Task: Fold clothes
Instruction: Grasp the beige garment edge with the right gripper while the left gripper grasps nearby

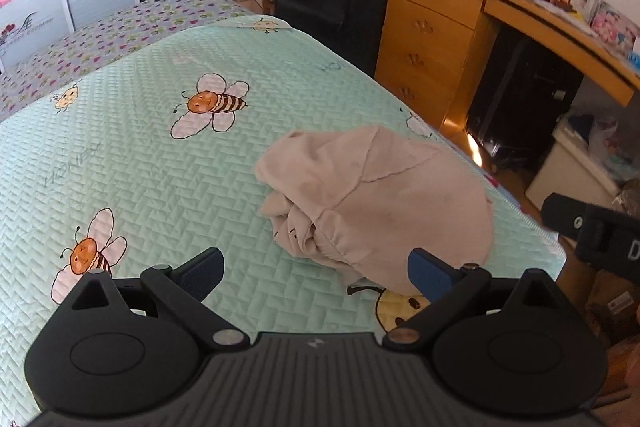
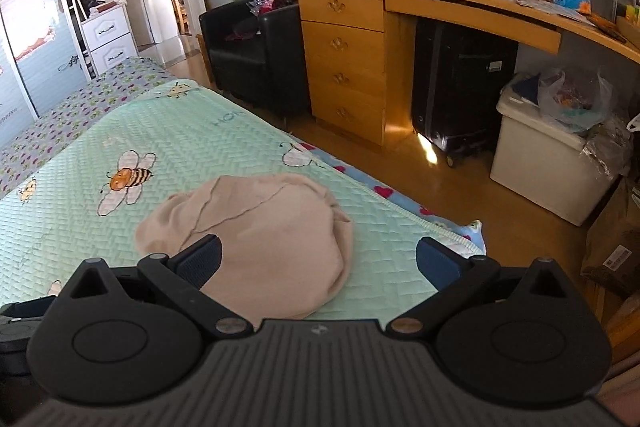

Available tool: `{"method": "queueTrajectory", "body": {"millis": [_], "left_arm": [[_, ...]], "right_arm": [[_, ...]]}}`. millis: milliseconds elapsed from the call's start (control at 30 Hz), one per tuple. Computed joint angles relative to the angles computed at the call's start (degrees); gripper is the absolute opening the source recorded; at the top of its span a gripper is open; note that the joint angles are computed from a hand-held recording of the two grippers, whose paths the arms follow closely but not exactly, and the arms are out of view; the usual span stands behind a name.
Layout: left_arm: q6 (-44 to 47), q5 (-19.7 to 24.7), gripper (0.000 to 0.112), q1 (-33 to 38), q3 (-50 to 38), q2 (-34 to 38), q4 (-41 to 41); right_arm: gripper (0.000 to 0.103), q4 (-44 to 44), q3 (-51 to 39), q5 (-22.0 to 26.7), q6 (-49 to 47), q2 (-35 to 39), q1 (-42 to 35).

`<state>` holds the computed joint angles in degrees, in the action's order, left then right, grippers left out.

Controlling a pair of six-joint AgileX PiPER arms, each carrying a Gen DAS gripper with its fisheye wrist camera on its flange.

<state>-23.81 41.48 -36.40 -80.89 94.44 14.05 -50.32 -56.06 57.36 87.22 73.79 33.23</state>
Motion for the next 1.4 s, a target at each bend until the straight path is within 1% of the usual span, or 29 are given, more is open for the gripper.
{"method": "queueTrajectory", "body": {"millis": [200, 400, 633, 967, 1100, 1267, 1400], "left_arm": [[2.17, -0.19, 0.101, 1.01, -0.95, 1.69, -2.04], [1.17, -0.64, 0.101, 1.28, -1.05, 3.25, -1.45], [3.10, -0.67, 0.101, 2.42, -2.09, 4.92, -4.57], [3.52, -0.92, 0.101, 3.04, -3.28, 6.51, -4.70], [5.49, -0.91, 0.101, 3.29, -4.94, 8.30, -6.42], [7.37, -0.79, 0.100, 3.39, -7.75, 11.71, -8.13], [6.40, -0.75, 0.097, 2.78, -9.85, 14.62, -6.17]], "right_arm": [[0.103, 0.28, 1.04, -2.48, -0.26, 0.83, -1.86], [0.103, 1.09, 1.36, -4.54, -1.07, 1.90, -3.73], [0.103, 1.70, 1.47, -5.47, -2.30, 3.37, -4.95], [0.103, 1.51, 1.93, -7.25, -2.23, 4.00, -6.24], [0.103, 0.87, 2.42, -9.50, -2.43, 4.88, -7.40], [0.102, 1.67, 3.96, -14.45, -3.63, 6.60, -11.37], [0.101, 1.83, 4.30, -18.16, -4.58, 8.41, -14.06]]}}
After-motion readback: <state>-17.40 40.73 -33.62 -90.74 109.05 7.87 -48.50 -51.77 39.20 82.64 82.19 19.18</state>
